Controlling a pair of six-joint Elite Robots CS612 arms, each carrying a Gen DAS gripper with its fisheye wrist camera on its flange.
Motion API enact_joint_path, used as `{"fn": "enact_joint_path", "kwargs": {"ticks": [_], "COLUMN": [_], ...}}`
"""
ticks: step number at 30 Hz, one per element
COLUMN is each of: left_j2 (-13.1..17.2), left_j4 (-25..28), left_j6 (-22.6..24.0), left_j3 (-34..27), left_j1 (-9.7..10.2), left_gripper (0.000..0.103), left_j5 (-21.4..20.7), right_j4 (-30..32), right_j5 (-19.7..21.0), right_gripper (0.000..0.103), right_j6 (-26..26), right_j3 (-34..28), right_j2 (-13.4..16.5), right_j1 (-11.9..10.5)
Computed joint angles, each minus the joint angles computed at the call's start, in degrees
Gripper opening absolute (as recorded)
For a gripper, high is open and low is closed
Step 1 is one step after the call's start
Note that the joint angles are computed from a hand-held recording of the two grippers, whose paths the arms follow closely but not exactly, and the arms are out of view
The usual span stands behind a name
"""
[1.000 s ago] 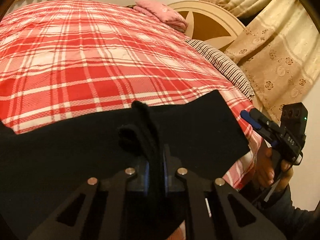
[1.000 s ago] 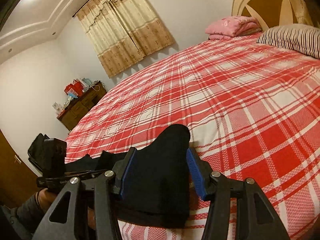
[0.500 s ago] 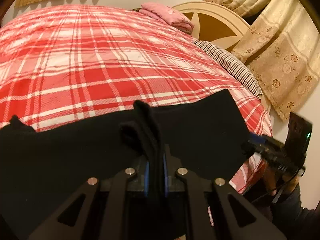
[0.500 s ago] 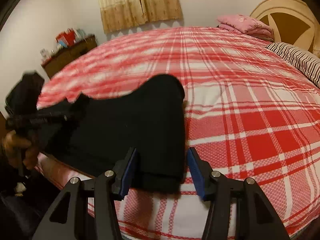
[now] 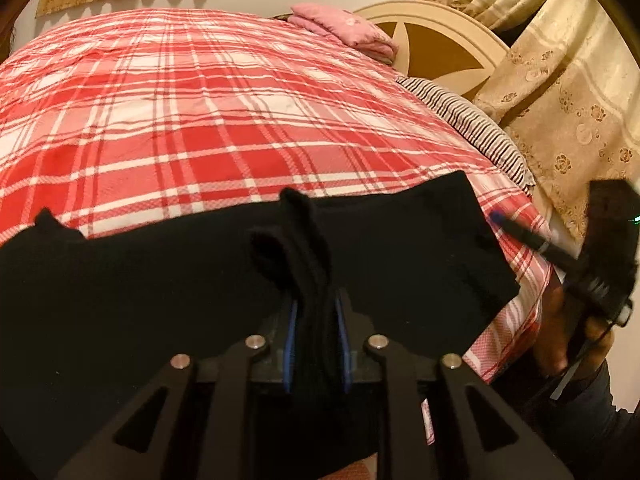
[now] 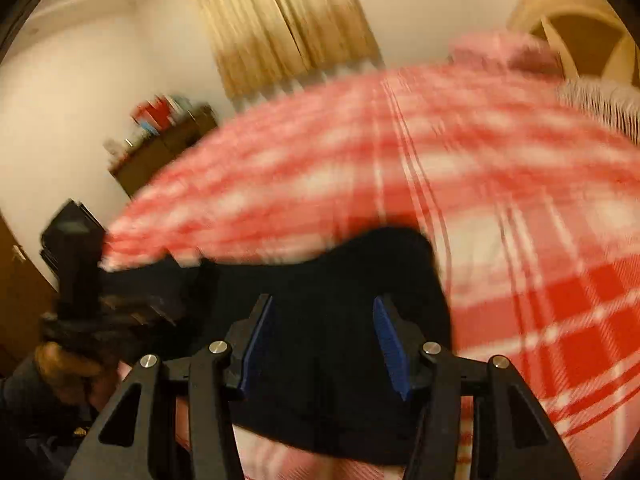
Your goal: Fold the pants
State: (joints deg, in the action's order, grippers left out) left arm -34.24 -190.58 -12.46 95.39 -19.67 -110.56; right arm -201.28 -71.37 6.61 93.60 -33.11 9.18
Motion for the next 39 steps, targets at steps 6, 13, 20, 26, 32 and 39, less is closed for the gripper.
{"fn": "enact_joint_path", "kwargs": {"ticks": [6, 13, 20, 26, 32, 39], "left_j2": [-0.5, -0.8, -2.5, -4.6, -6.9, -6.7], "left_j4": [-0.1, -1.4, -2.3, -7.5, -9.9, -10.7], "left_j6": [1.2, 2.1, 4.0, 2.3, 2.1, -5.0], "left_j3": [0.7, 2.1, 4.1, 8.4, 13.2, 15.3], "left_j1": [-0.12, 0.19, -0.14, 2.05, 5.21, 9.85], "left_gripper": [0.023, 0.033, 0.036, 0.068, 0.068, 0.068], "left_j5": [0.1, 0.5, 3.5, 9.8, 22.7, 29.0], "right_j4": [12.3, 1.6, 12.4, -1.0, 2.4, 15.7], "right_j5": [-4.8, -2.6, -9.3, -3.5, 6.4, 7.3], "right_gripper": [0.058, 0.058, 0.064, 0.064, 0.064, 0.064], "right_j6": [2.5, 4.6, 5.2, 6.0, -3.2, -16.8], "right_j3": [-6.7, -3.6, -7.0, -2.4, -4.3, -6.5], "right_j2": [2.5, 1.7, 2.3, 0.9, 2.0, 2.7], "right_j1": [0.1, -0.1, 0.6, 0.9, 4.3, 7.8]}}
